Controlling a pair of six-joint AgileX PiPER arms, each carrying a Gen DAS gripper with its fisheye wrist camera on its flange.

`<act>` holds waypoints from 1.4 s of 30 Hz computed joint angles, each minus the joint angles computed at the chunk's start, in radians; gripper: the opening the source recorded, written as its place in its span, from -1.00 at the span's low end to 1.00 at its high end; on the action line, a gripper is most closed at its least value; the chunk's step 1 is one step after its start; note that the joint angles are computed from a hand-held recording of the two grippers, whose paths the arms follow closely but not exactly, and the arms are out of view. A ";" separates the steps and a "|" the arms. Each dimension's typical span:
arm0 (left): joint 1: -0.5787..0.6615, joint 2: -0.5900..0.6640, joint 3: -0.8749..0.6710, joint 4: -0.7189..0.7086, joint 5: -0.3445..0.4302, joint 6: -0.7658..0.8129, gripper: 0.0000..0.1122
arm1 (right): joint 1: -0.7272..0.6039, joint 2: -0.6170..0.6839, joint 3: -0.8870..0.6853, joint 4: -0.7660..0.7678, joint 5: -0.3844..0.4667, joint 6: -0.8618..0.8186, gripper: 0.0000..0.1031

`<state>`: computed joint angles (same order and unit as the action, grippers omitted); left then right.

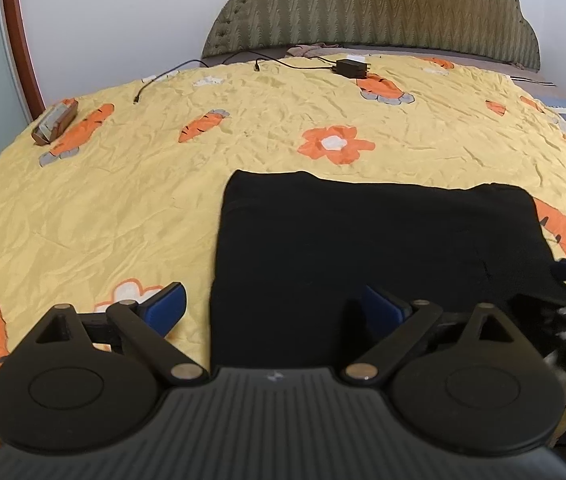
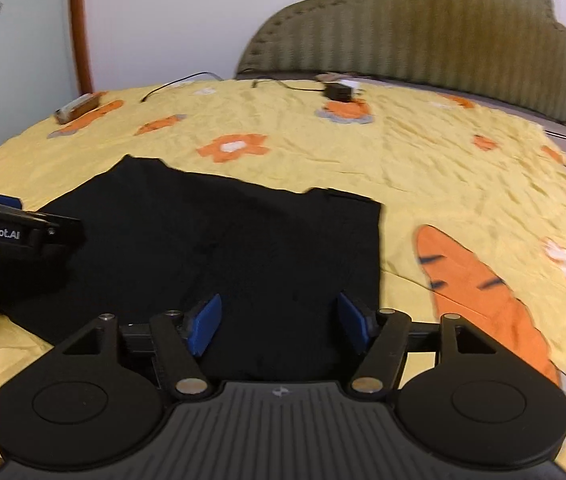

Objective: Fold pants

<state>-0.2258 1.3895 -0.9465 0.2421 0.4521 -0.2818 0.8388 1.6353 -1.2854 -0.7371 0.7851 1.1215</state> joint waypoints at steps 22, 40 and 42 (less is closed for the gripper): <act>0.054 0.334 -0.320 -0.150 0.029 0.153 0.75 | -0.281 0.108 -0.138 0.417 -0.259 -0.440 0.23; 0.015 0.099 0.053 0.156 -0.188 -0.156 0.84 | -0.035 0.015 0.195 -0.380 -0.131 0.486 1.00; 0.008 0.090 0.062 0.214 -0.190 -0.213 0.84 | -0.042 0.008 0.212 -0.397 -0.149 0.524 1.00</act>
<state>-0.2180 1.4791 -0.8842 0.4565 0.2618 -0.4953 0.7970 1.6430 -1.0735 -1.1339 0.6365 1.6454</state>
